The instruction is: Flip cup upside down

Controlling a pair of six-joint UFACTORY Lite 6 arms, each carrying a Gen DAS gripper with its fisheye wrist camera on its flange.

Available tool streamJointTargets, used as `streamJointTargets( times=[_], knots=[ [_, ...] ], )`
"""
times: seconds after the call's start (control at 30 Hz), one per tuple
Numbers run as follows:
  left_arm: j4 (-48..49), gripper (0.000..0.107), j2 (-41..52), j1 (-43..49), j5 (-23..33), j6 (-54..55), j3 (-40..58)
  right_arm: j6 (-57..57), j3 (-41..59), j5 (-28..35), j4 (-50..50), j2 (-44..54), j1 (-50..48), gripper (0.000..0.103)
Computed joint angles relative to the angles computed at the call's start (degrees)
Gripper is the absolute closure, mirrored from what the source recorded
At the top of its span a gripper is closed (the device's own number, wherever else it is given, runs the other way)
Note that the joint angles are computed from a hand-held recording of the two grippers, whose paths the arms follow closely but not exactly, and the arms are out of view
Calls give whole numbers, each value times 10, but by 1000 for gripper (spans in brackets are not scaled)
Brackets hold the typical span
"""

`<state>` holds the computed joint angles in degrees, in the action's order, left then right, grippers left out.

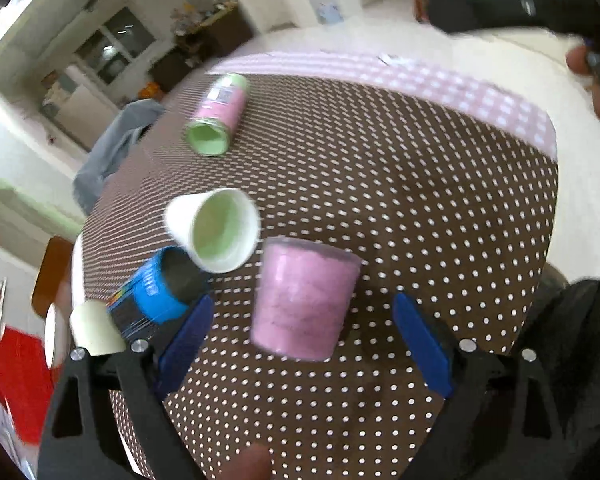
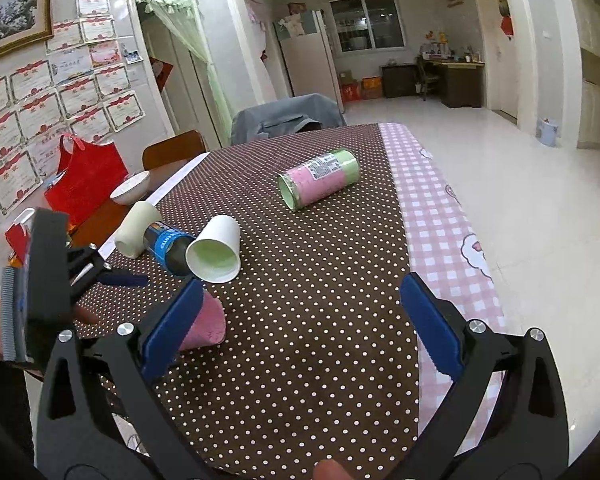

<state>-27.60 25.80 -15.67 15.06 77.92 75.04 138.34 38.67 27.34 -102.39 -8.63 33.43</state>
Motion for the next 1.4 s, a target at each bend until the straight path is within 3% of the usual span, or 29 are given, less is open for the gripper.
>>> streamJointTargets(
  times=[0.27, 0.47, 0.7, 1.4],
  knots=[
    [-320, 17, -121, 64, -21, 223, -106, -64, 50, -4, 21, 22, 17, 6],
    [-491, 17, -223, 112, -4, 343, -195, -116, 94, -5, 44, 49, 34, 6],
    [-567, 17, -292, 141, 7, 365, -240, -154, 133, -2, 63, 70, 57, 6],
    [-732, 17, -388, 208, 5, 410, -314, -230, 177, 0, 61, 80, 109, 6]
  ],
)
